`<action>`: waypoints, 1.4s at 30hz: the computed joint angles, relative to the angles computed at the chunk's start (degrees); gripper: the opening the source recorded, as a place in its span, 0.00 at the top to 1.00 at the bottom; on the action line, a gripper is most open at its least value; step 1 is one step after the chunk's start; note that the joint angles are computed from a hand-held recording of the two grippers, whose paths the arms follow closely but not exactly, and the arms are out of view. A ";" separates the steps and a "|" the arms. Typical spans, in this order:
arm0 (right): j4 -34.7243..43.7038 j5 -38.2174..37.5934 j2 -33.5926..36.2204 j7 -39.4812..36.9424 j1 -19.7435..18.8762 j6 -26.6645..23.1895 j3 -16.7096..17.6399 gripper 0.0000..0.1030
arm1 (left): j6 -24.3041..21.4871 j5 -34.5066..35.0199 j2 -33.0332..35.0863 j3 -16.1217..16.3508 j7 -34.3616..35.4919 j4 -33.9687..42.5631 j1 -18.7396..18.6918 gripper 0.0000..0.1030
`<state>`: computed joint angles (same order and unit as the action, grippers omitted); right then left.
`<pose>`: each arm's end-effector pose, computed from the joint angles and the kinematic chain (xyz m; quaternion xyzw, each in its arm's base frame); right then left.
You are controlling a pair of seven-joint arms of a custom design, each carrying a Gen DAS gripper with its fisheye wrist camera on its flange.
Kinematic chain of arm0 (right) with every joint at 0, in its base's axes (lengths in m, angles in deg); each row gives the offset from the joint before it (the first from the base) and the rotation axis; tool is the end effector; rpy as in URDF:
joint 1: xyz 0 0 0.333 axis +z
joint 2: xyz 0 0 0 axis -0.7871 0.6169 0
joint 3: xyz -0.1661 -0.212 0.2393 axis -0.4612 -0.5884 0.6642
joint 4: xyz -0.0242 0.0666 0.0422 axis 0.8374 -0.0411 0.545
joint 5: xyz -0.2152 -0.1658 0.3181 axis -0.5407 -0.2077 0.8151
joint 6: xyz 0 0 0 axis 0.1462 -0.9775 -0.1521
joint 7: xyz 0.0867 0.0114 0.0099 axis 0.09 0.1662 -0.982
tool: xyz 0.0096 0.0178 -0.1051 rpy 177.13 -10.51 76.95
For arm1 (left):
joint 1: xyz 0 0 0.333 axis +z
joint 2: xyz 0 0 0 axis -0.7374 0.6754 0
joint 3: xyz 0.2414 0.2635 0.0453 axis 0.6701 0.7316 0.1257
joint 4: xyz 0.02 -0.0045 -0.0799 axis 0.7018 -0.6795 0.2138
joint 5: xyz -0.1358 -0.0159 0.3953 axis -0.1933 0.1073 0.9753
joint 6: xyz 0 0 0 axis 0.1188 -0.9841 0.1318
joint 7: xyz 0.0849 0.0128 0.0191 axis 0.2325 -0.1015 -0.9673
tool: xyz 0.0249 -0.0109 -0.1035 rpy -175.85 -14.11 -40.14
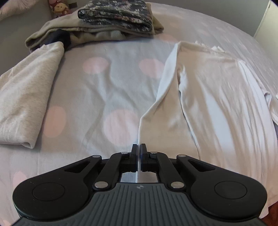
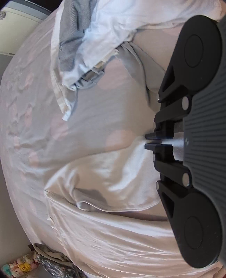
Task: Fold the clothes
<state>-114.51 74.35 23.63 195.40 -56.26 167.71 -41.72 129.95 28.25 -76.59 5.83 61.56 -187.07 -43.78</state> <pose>0.4588 0.0097 0.5460 -0.4917 0.8367 -0.1842 0.1559 0.6607 -0.0335 0.5795 -0.5838 0.7783 -0.1972 0.1204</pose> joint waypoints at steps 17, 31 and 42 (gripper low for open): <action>15.77 -21.44 11.29 8.76 -6.80 -7.73 -4.45 0.94 | 2.52 20.53 13.33 2.55 -17.32 20.10 -0.07 1.00; 11.97 -19.05 8.07 4.95 -1.87 -2.07 -4.48 0.65 | 3.19 14.51 9.83 -1.97 -11.78 14.84 1.21 0.76; 4.86 8.92 2.08 -11.22 8.70 -4.68 -2.63 0.65 | -13.03 3.81 -2.15 -2.34 1.58 3.55 -2.29 0.63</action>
